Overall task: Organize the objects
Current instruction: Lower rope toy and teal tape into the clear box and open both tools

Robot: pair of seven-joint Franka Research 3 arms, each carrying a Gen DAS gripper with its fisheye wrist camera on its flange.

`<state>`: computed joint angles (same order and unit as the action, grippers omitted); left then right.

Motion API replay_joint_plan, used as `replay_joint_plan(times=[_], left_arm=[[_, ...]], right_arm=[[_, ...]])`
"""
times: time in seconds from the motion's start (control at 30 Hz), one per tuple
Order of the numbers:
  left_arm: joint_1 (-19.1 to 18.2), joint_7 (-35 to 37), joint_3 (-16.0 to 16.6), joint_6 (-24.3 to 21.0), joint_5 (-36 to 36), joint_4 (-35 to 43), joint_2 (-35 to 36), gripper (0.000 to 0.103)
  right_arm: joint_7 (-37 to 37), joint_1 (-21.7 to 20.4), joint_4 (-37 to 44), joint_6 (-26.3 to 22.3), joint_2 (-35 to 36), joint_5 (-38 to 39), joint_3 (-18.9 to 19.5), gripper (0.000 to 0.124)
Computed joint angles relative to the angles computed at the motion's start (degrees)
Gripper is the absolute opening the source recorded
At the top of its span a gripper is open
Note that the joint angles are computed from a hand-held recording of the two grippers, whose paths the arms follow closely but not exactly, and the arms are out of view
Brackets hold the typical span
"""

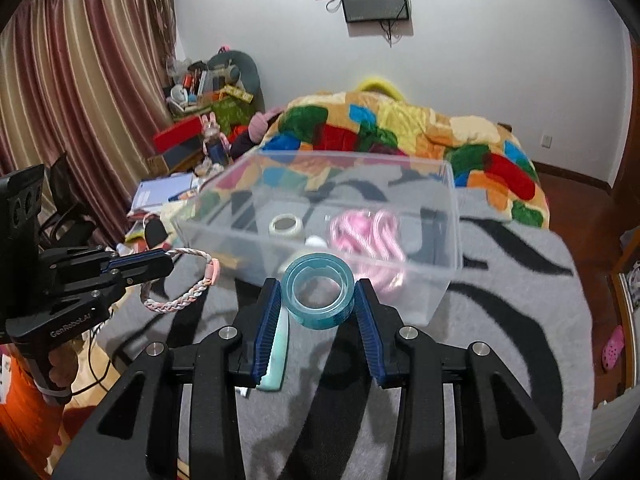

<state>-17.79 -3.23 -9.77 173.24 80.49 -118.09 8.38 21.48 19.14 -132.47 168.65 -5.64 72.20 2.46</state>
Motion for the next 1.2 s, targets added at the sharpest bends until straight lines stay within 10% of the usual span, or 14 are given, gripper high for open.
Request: replay_joint_plan(times=[0.33, 0.83, 1.2], left_arm=[[1.06, -4.26, 0.67, -0.07, 2.13, 5.57, 1.95, 0.002], [-0.88, 18.44, 3.36, -1.72, -23.66, 12.41, 12.04, 0.003], [-6.16, 19.45, 8.86, -0.57, -24.33, 9.62, 9.9, 0.018]], right_arm=[[2.61, -0.56, 5.27, 3.0, 3.51, -0.81, 0.68, 0.035], [26.17, -4.73, 12.67, 0.91, 14.31, -25.25, 2.88, 0.035], [23.6, -6.69, 9.9, 1.21, 11.58, -24.5, 5.21, 0.042]])
